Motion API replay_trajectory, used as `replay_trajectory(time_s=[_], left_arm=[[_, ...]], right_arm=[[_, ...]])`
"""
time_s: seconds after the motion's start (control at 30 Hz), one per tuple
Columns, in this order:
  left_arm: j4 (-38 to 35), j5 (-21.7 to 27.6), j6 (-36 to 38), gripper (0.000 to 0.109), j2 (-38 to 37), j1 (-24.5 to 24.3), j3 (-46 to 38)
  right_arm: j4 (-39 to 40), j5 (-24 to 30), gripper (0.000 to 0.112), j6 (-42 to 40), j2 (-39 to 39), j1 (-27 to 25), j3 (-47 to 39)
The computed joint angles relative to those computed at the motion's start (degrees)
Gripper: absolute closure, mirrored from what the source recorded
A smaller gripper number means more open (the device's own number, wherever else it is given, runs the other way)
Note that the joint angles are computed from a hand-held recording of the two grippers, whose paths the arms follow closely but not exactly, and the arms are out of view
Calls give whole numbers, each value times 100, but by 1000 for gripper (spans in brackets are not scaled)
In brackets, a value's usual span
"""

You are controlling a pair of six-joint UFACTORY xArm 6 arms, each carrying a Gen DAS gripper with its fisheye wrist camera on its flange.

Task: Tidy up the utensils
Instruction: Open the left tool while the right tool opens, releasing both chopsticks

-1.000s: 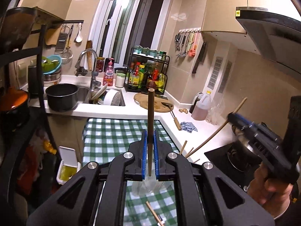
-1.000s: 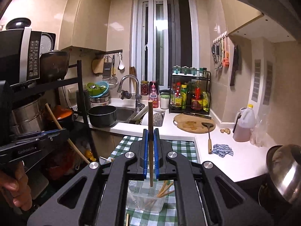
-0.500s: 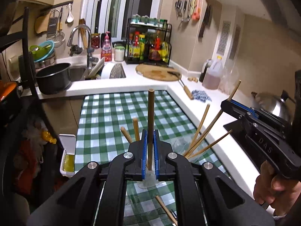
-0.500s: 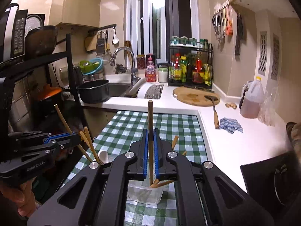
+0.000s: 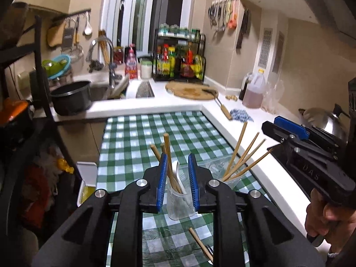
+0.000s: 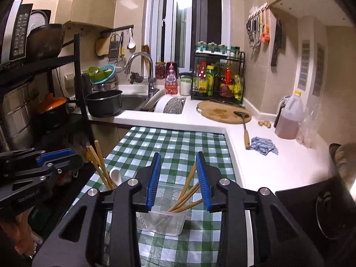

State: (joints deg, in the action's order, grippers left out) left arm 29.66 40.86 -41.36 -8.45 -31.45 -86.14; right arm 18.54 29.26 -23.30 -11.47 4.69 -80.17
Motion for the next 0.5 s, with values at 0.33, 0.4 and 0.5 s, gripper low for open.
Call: replay_trajectory(time_s=[0.33,0.4,0.5], left_arm=[[1579,228,-1578,61,-1611,-731,1550],[1905,425,-1896,57,-1871,-968,1874],[2435,623,-2563,55,-2329,-1312,2511]], right_arm=[[449,-829,64,-369,-1613,9,1431],[639,-937,64,-544,-2057,10,1907],[635,-1038,64,-586,-2580,-18,2485]])
